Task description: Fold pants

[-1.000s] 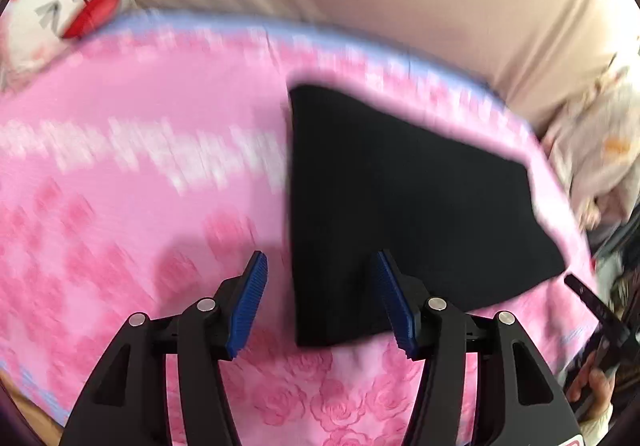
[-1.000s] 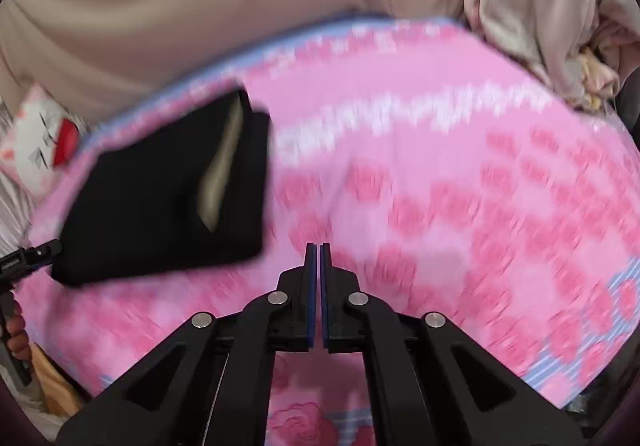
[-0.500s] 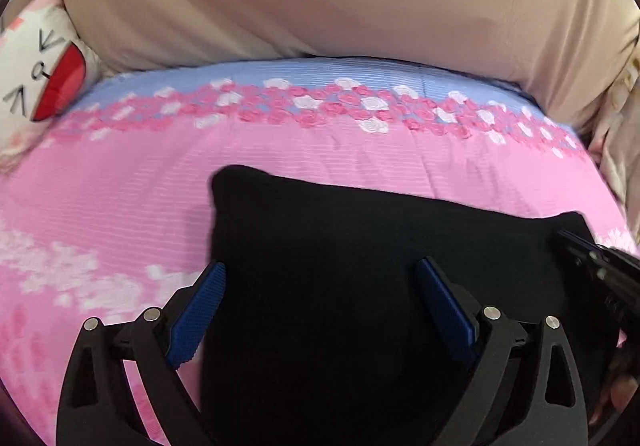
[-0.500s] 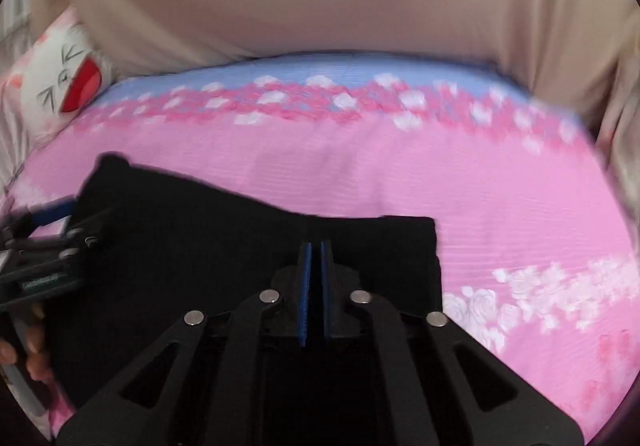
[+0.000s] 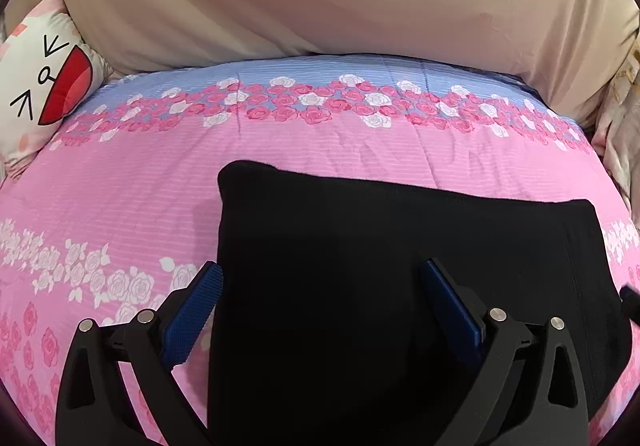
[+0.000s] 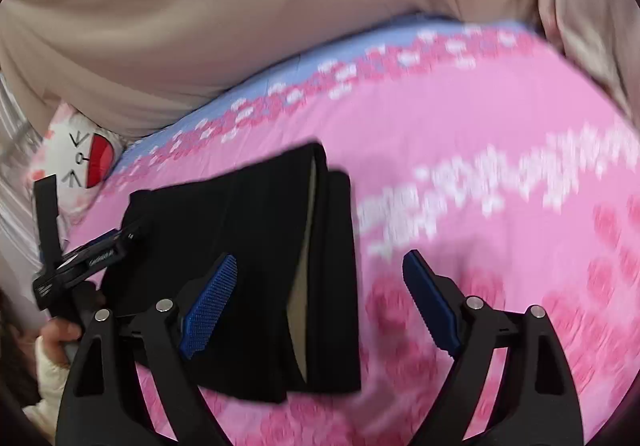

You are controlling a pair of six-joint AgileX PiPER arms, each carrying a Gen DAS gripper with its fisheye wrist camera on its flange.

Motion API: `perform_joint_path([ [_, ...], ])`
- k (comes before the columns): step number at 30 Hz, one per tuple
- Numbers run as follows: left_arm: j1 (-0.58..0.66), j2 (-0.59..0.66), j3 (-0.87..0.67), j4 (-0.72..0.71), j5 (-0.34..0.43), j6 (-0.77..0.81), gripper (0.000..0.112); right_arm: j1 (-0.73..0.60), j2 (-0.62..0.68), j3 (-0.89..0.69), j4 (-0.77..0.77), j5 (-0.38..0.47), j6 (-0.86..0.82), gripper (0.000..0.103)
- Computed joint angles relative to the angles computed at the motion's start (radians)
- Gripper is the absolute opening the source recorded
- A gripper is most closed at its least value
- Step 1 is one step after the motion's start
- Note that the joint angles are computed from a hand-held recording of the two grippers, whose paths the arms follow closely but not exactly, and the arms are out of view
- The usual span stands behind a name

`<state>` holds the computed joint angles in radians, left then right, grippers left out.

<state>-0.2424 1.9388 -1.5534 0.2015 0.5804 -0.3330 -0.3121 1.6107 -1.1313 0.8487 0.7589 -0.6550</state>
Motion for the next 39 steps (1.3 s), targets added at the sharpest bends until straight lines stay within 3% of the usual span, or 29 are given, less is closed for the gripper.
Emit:
perform_joint_path([
  [2,0.02,-0.036,0.031,-0.1,0.002,0.086,0.097,-0.022,0.005,0.023,0.034,0.026,-0.031,0.083],
  [6,0.117,-0.159,0.167,-0.5,0.019,0.444,0.097,-0.078,0.015,0.066,0.135,0.126,-0.129,0.083],
  [8,0.202,-0.202,0.229,-0.7,0.098,0.627,0.097,-0.085,0.028,0.067,0.152,0.161,-0.153,0.083],
  [12,0.334,-0.194,0.298,-0.873,0.241,0.772,0.097,-0.072,0.052,0.055,0.162,0.184,-0.167,0.085],
  [13,0.364,-0.208,0.335,-0.94,0.241,0.846,0.097,-0.071,0.058,0.049,0.165,0.193,-0.169,0.085],
  [18,0.297,-0.207,0.333,-0.892,0.198,0.833,0.097,-0.043,0.112,0.01,0.217,0.22,-0.197,0.085],
  [20,0.259,-0.178,0.297,-0.879,0.193,0.836,0.094,-0.017,0.104,0.007,0.188,0.186,-0.164,0.074],
  [21,0.239,-0.169,0.281,-0.859,0.187,0.818,0.092,-0.009,0.095,0.005,0.171,0.182,-0.135,0.06],
  [22,0.223,-0.162,0.265,-0.841,0.185,0.798,0.076,-0.02,0.094,0.007,0.188,0.213,-0.133,0.044],
  [23,0.23,-0.153,0.247,-0.863,0.223,0.811,0.064,-0.029,0.083,0.014,0.196,0.229,-0.128,0.042],
  [26,0.276,-0.192,0.238,-0.879,0.301,0.847,0.043,-0.059,0.02,0.05,0.21,0.287,-0.11,0.039],
  [29,0.348,-0.26,0.257,-0.887,0.411,0.895,0.029,-0.093,-0.074,0.116,0.181,0.343,-0.089,0.039],
  [31,0.384,-0.295,0.284,-0.885,0.461,0.904,0.037,-0.117,-0.105,0.162,0.15,0.378,-0.086,0.042],
  [32,0.386,-0.306,0.303,-0.872,0.458,0.908,0.062,-0.114,-0.108,0.177,0.123,0.368,-0.087,0.047],
  [34,0.376,-0.309,0.335,-0.854,0.41,0.896,0.085,-0.136,-0.085,0.216,0.132,0.341,-0.123,0.065],
  [36,0.361,-0.288,0.328,-0.846,0.375,0.875,0.085,-0.187,-0.048,0.215,0.198,0.388,-0.167,0.067],
  [39,0.367,-0.223,0.248,-0.898,0.378,0.88,0.086,-0.201,-0.005,0.183,0.254,0.389,-0.189,0.078],
])
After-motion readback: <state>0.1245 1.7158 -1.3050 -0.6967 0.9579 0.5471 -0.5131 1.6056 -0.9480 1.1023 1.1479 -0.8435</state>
